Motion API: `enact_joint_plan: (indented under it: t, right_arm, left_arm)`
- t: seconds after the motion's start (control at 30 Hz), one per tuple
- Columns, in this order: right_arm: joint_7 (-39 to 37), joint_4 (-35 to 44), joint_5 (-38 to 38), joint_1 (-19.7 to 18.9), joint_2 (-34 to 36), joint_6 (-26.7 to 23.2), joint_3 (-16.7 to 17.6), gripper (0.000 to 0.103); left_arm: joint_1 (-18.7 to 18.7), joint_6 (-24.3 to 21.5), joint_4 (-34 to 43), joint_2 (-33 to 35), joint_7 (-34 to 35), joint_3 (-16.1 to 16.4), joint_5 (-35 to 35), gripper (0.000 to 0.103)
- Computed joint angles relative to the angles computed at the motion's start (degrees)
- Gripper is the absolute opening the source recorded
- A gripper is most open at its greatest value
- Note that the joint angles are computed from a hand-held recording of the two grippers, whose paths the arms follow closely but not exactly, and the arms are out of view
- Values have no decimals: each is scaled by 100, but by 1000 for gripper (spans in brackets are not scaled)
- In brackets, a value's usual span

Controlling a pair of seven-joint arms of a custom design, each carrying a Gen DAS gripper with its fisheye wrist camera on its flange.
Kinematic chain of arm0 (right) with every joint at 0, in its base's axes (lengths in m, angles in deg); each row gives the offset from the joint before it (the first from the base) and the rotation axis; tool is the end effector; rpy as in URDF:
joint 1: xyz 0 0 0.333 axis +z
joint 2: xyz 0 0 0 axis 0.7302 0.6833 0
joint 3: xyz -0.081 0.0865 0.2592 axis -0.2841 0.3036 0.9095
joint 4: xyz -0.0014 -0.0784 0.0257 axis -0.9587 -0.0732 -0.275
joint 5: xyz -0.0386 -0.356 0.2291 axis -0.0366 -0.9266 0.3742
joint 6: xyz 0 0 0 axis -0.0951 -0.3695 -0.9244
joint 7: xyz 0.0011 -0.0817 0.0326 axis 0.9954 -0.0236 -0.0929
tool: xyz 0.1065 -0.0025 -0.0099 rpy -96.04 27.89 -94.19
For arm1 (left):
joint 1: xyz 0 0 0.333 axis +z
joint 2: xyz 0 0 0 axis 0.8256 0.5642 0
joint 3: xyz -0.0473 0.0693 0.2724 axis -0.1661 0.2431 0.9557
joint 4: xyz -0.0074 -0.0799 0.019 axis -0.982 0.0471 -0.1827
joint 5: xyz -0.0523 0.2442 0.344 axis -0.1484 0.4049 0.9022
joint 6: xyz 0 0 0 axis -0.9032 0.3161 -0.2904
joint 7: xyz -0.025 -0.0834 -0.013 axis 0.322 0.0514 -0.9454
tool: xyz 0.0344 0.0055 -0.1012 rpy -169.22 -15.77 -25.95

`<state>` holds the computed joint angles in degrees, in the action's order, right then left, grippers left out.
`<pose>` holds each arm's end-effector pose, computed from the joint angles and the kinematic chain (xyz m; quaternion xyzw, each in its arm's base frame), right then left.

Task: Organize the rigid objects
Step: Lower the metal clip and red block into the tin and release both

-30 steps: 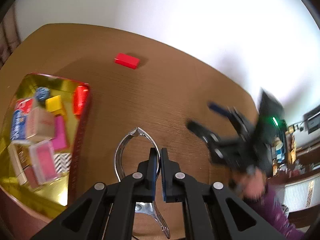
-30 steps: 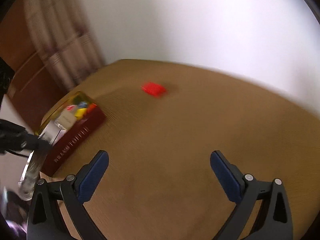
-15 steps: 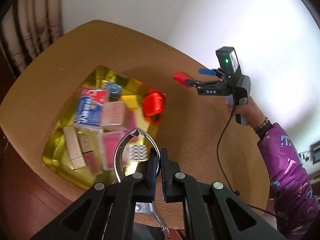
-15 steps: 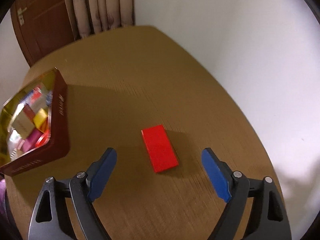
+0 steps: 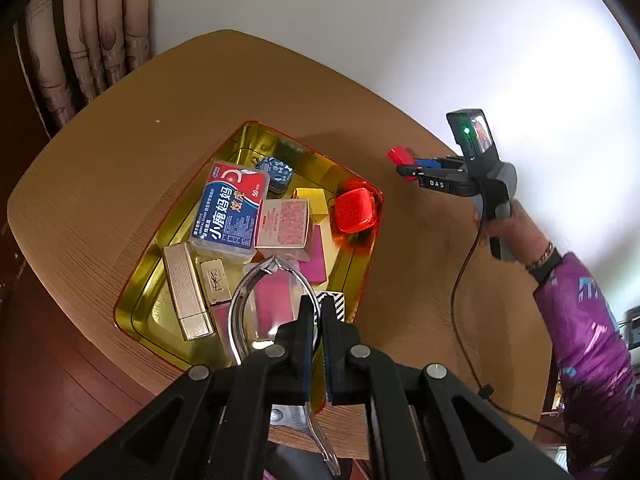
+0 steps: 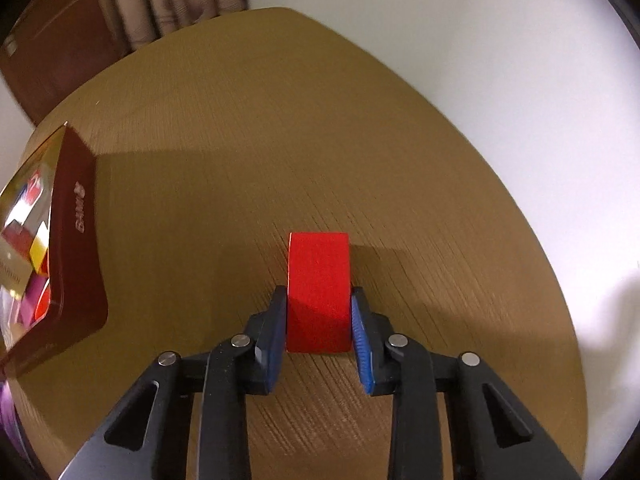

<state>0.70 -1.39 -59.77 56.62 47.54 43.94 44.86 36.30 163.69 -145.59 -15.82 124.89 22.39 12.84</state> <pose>0.7084 0.1633 0.4271 -0.9151 0.3535 -0.1135 0.1574 0.3805 -0.2860 0.5510 -0.7661 0.5812 -0.2681 0.0587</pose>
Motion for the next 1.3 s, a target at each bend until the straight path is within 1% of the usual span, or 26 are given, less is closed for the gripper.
enact_joint_plan:
  t: [0.07, 0.13, 0.17, 0.23, 0.33, 0.43, 0.5, 0.57, 0.6, 0.7, 0.77, 0.83, 0.9, 0.93, 1.0, 1.07, 1.23, 1.3]
  right_arm:
    - [235, -166, 120, 3, -99, 119, 6, 27]
    - [298, -240, 460, -108, -187, 77, 64, 27]
    - [286, -293, 693, -187, -257, 0, 104, 27]
    - [266, -601, 1063, -268, -530, 80, 142, 27]
    - [119, -1025, 1817, -376, -984, 33, 196, 27]
    - [-76, -1468, 2630, -391, -1482, -120, 182, 27]
    - [-186, -1712, 3079, -314, -1783, -206, 138, 27]
    - [-308, -1981, 3477, -246, -2095, -412, 50, 27]
    - [-325, -2150, 3588, -148, -2245, -366, 49, 27]
    - [-326, -2430, 3776, 103, -2546, -491, -13, 27]
    - [-229, -2548, 3794, 260, -2643, -442, -24, 27]
    - [-107, -2633, 3794, 337, -2730, -496, -83, 27]
    - [-7, -2726, 3731, 392, -2820, -480, -123, 27]
    - [68, -2792, 3690, 429, -2852, -395, -117, 27]
    - [216, -2885, 3775, 477, -2881, -379, -150, 27]
    - [369, -3029, 3692, 534, -2937, -172, -123, 27]
    - [803, -3313, 3699, 679, -3059, 120, -102, 27]
    - [961, -3492, 3595, 738, -3166, 311, -76, 28]
  left_arm:
    - [45, -32, -11, -13, -22, -40, 104, 3]
    - [85, 11, -60, -26, -44, -56, 192, 3]
    - [96, 8, -63, -19, -30, -52, 225, 3]
    - [90, 86, -123, -4, 20, -24, 237, 4]
    - [77, 196, -102, 142, 155, 13, 240, 4]
    - [67, 354, -93, 318, 275, 70, 178, 4]
    - [97, 403, -9, 504, 387, 88, 184, 4]
    - [111, 530, 15, 619, 459, 131, 127, 4]
    - [109, 568, 48, 685, 534, 169, 80, 4]
    - [224, 611, 122, 768, 508, 135, 150, 4]
    - [215, 527, 207, 818, 632, 186, 107, 7]
    - [175, 491, 229, 812, 765, 264, -50, 20]
    - [126, 677, 103, 677, 924, 324, -222, 24]
    - [169, 710, 46, 585, 866, 277, -187, 27]
    - [232, 782, -116, 351, 754, 186, -81, 32]
    - [294, 797, -282, 107, 587, 82, 65, 35]
    - [532, 292, -518, -445, -14, -385, 842, 36]
    - [505, 186, -658, -621, -215, -442, 1015, 36]
